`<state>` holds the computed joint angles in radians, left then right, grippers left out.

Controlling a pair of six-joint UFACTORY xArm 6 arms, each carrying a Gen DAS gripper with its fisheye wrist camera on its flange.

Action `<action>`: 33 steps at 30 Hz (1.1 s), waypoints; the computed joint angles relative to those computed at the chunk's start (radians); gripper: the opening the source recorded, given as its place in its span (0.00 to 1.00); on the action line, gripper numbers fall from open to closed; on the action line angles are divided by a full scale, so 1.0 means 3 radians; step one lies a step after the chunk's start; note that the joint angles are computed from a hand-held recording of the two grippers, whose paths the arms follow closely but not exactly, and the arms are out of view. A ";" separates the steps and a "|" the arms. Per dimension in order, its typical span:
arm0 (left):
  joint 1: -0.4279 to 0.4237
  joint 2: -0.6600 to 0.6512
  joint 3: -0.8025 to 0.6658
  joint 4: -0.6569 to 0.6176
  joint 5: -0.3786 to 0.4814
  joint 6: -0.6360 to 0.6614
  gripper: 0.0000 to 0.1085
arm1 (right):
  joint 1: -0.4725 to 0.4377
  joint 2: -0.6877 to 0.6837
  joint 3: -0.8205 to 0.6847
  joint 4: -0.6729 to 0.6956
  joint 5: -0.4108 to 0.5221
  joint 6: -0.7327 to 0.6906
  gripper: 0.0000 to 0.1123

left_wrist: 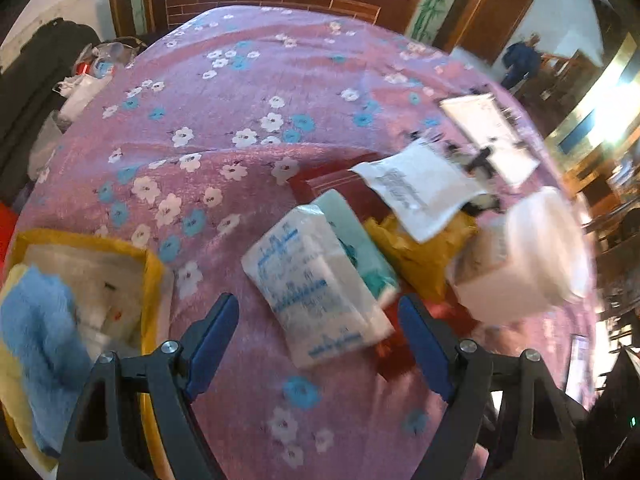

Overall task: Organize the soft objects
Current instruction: 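Grasp the white desiccant packet with the left gripper while the right grasps the dark bagged item, then carry the desiccant packet and dark item into the tray and open both grippers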

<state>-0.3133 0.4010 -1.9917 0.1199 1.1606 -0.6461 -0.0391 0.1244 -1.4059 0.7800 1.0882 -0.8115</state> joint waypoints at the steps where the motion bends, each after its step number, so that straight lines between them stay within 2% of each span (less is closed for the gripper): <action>1: -0.0002 0.0073 -0.0097 0.0041 0.0076 -0.0001 0.74 | -0.0010 0.0008 -0.0013 0.0018 0.0034 0.0000 0.55; 3: 0.0028 0.0092 -0.0089 -0.0003 0.0071 -0.0037 0.72 | -0.0018 0.0007 -0.0003 0.0030 0.0036 0.0038 0.47; 5: 0.0035 0.0033 0.0016 -0.0067 -0.0003 -0.0038 0.65 | -0.0013 -0.0023 0.0038 -0.0014 -0.0015 0.0056 0.39; 8: 0.0007 -0.0048 0.0133 -0.0090 -0.0044 -0.0024 0.51 | 0.0014 -0.0061 0.0083 -0.0031 -0.0014 0.0046 0.36; 11: -0.0053 -0.0121 0.0281 0.0041 -0.0136 -0.0049 0.46 | 0.0073 -0.0086 0.0132 -0.0046 -0.0076 0.0006 0.35; 12: -0.0045 -0.0132 0.0314 -0.0054 -0.0145 -0.0012 0.45 | 0.0082 -0.0086 0.0135 -0.0042 -0.0079 0.0003 0.35; 17: 0.0043 -0.0289 0.0616 -0.0300 -0.0412 -0.0006 0.45 | 0.0085 -0.0064 0.0116 -0.0042 -0.0075 -0.0014 0.36; 21: 0.0045 -0.0352 0.0717 -0.0425 -0.0379 0.0008 0.45 | 0.0102 -0.0064 0.0123 -0.0043 -0.0097 -0.0008 0.36; 24: 0.0027 -0.0494 0.0908 -0.0428 -0.0474 -0.0038 0.38 | 0.0127 -0.0099 0.0171 -0.0047 -0.0155 -0.0032 0.33; 28: 0.0007 -0.0908 0.1478 -0.0674 -0.0819 -0.0067 0.36 | 0.0114 -0.0092 0.0168 0.0034 -0.0137 -0.0071 0.28; 33: -0.0181 -0.1473 0.2126 -0.0513 -0.1261 -0.0248 0.36 | -0.0007 -0.0129 0.0164 0.0423 0.0083 -0.0334 0.27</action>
